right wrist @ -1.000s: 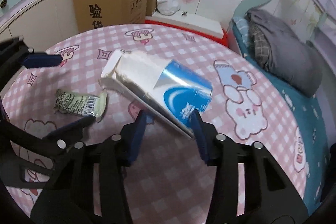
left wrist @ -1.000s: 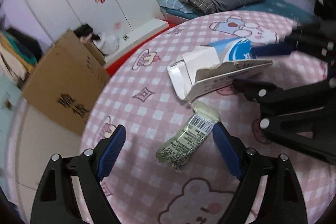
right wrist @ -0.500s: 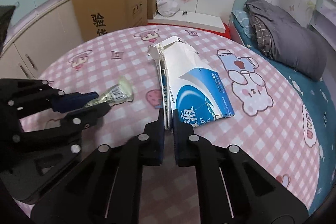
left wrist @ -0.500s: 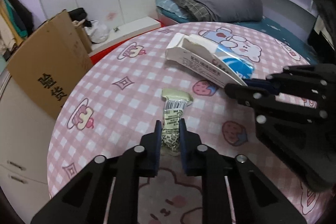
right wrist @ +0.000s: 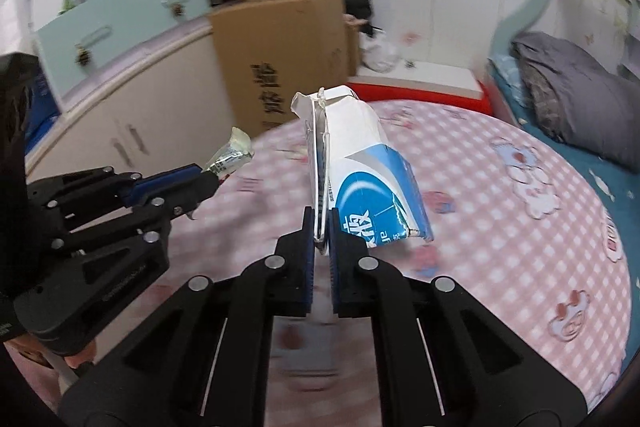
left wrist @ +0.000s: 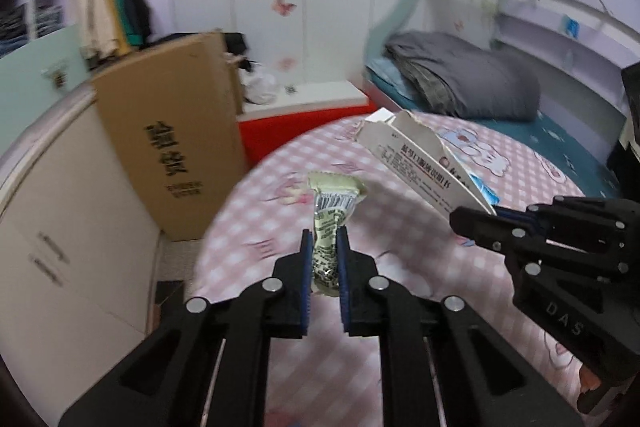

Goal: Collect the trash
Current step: 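Carry the wrapper and carton to the bin and open both tools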

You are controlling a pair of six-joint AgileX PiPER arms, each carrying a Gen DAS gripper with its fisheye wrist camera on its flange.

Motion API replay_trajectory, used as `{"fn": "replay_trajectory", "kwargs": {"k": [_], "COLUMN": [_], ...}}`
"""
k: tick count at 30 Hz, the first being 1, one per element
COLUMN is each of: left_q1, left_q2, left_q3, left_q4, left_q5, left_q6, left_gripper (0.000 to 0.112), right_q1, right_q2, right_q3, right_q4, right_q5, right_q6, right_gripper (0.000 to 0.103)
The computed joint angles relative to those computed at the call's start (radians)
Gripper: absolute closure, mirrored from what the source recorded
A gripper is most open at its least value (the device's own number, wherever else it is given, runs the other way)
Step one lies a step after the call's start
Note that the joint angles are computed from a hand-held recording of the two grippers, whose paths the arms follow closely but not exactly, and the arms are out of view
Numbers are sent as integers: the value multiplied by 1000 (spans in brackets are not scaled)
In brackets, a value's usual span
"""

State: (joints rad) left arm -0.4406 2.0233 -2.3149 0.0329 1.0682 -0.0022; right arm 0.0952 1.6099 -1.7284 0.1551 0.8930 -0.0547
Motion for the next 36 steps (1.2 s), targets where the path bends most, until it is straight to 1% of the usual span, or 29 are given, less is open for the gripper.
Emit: {"fn": "replay_trajectory", "kwargs": {"k": [2, 5, 6, 11, 16, 21, 25, 28, 33, 36], "left_q1": [21, 75, 109, 258, 418, 560, 670, 713, 753, 766], "left_q2": [-120, -235, -291, -457, -558, -593, -587, -553, -479, -434], "left_q3": [185, 344, 421, 645, 804, 916, 983, 1008, 1015, 1011], "left_q4": [61, 60, 42, -15, -61, -103, -172, -172, -159, -163], "left_q5": [-85, -142, -172, -249, -308, -360, -390, -410, -435, -445], "left_q6": [-47, -60, -53, -11, 46, 113, 186, 194, 187, 186], "left_gripper": [102, 102, 102, 102, 102, 102, 102, 102, 102, 102], "right_q1": [53, 148, 185, 352, 468, 556, 601, 618, 625, 621], "right_q2": [-6, 0, 5, 66, 160, 299, 416, 506, 660, 702], "right_q3": [-9, -35, -44, -95, -168, -281, -393, -484, -673, -707], "right_q4": [-12, -34, -39, -80, -88, -73, -59, -49, -40, -36], "right_q5": [3, 10, 11, 6, 8, 37, 80, 118, 206, 217], "right_q6": [29, 81, 100, 175, 217, 231, 239, 245, 260, 263], "right_gripper": [97, 97, 97, 97, 97, 97, 97, 97, 97, 97]}}
